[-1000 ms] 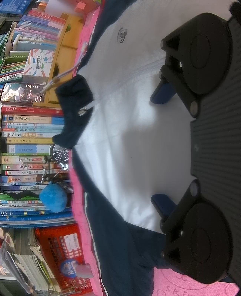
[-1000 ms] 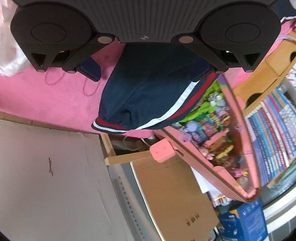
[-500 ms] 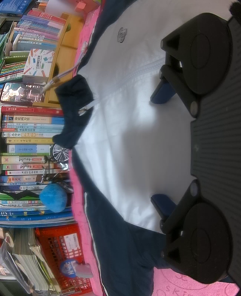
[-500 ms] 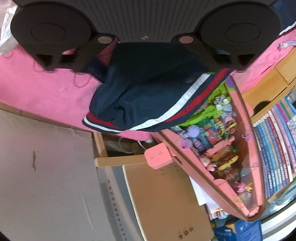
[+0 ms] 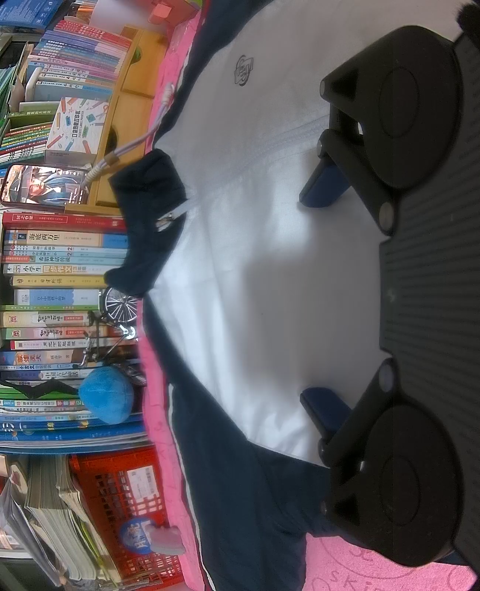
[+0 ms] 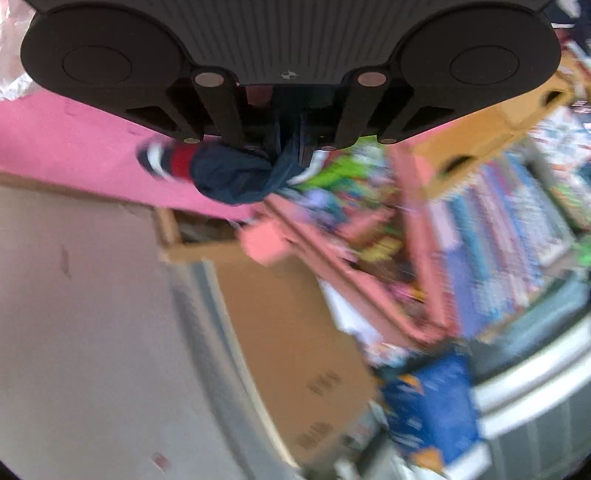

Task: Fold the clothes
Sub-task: 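Fold the held sleeve across the jacket body with the right gripper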

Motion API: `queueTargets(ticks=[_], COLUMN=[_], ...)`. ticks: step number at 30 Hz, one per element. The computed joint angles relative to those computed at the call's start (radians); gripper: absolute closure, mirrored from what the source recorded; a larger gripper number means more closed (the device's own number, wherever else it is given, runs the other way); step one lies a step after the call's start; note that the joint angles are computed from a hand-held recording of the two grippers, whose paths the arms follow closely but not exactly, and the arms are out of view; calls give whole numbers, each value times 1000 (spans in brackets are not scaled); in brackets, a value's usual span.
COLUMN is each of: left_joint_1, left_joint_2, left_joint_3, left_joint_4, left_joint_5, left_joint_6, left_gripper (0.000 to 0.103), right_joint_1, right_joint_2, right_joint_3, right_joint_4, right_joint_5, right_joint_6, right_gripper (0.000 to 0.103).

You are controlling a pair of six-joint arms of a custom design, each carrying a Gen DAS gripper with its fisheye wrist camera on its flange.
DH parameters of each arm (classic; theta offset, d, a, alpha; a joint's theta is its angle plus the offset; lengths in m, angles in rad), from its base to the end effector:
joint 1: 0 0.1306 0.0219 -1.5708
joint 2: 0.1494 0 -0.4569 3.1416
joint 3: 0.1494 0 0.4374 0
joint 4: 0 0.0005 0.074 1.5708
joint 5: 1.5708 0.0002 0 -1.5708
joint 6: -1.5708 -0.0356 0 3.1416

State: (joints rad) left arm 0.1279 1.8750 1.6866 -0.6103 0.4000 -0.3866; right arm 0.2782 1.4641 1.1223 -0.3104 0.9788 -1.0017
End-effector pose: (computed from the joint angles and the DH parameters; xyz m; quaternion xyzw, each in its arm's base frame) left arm 0.7220 0.0784 0.3827 0.1913 0.8907 -0.0841 0.4037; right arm 0.5159 0.1161 0.3833 0.4749 0.6662 -0.1043 0.5655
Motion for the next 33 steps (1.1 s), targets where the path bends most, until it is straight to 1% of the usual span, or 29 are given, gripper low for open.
queueTargets(ticks=[1, 3, 5, 6, 8, 9, 10, 12, 15, 18, 19, 22, 23, 24, 25, 27, 28, 30, 33], left_joint_1=[0, 0, 0, 0, 0, 0, 0, 0, 1, 0, 0, 0, 0, 0, 0, 0, 0, 0, 0], left_joint_2=[0, 0, 0, 0, -1, -1, -1, 0, 0, 0, 0, 0, 0, 0, 0, 0, 0, 0, 0], left_joint_3=[0, 0, 0, 0, 0, -1, 0, 1, 1, 1, 1, 1, 1, 1, 1, 1, 1, 0, -1], left_joint_4=[0, 0, 0, 0, 0, 0, -1, -1, -2, -1, -1, -1, -1, -1, -1, -1, 0, 0, 1], left_joint_5=[0, 0, 0, 0, 0, 0, 1, 1, 1, 1, 1, 0, 1, 1, 1, 1, 1, 0, 0], left_joint_6=[0, 0, 0, 0, 0, 1, 1, 1, 1, 1, 1, 2, 2, 2, 2, 2, 2, 2, 3], left_gripper=[0, 0, 0, 0, 0, 0, 0, 0, 0, 0, 0, 0, 0, 0, 0, 0, 0, 0, 0], right_joint_1=[14, 51, 89, 109, 154, 174, 192, 223, 259, 279, 287, 303, 304, 305, 305, 302, 302, 296, 278], right_joint_2=[-2, 9, 37, 58, 115, 145, 175, 234, 317, 380, 395, 403, 399, 394, 387, 364, 348, 320, 263], right_joint_3=[4, 26, 68, 97, 170, 207, 245, 321, 422, 498, 513, 512, 509, 504, 497, 471, 454, 426, 358], right_joint_4=[53, 167, 254, 284, 310, 308, 293, 227, 107, -26, -60, -111, -122, -130, -125, -101, -89, -69, -10], right_joint_5=[0, -10, -48, -74, -141, -190, -243, -353, -469, -546, -554, -560, -576, -592, -607, -644, -664, -709, -777], right_joint_6=[61, 218, 386, 473, 647, 713, 768, 830, 893, 922, 927, 942, 932, 921, 908, 884, 868, 836, 747], right_gripper=[93, 93, 94, 94, 94, 94, 94, 94, 94, 92, 92, 79, 71, 61, 56, 41, 39, 30, 26])
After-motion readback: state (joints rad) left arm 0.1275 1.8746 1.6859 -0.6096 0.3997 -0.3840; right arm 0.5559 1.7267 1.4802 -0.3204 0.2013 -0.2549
